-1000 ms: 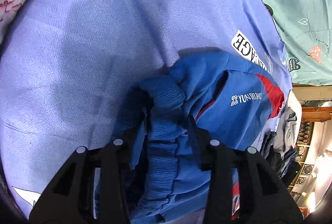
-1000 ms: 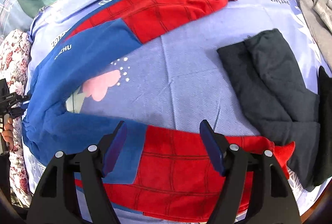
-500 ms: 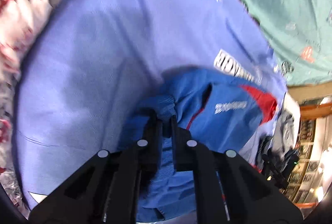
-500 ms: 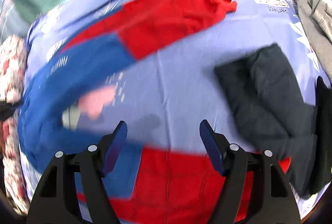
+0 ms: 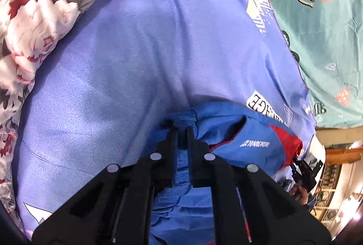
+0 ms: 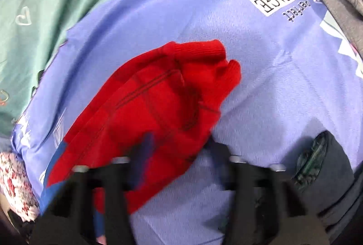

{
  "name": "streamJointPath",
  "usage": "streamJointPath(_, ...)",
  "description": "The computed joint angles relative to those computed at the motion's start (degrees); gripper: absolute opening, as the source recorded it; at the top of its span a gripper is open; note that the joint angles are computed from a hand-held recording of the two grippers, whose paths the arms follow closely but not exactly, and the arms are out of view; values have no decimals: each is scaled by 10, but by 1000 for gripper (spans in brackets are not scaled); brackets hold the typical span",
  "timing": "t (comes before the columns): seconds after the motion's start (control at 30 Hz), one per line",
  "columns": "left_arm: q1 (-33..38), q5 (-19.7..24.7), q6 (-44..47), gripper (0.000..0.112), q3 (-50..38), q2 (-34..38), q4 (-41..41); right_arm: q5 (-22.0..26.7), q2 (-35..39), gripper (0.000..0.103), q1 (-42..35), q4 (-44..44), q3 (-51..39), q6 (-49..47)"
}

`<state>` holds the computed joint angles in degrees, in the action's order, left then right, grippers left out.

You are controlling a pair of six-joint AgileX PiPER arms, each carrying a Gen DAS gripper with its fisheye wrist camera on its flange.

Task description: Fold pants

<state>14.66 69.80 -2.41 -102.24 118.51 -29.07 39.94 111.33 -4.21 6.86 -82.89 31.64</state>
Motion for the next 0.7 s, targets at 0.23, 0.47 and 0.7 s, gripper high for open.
streamJointPath(0.23,9,-60,-36,0,5,-24,50,-33,-105,4,-18,30,55,-15)
streamJointPath(0.47,0,-22,-4,0,-9,-17,47,45,-103,50,12,-121,71,43)
streamJointPath(0.7,-56,-38,47,46,39,-70,87,-14,-142,54,86,-149,92,54)
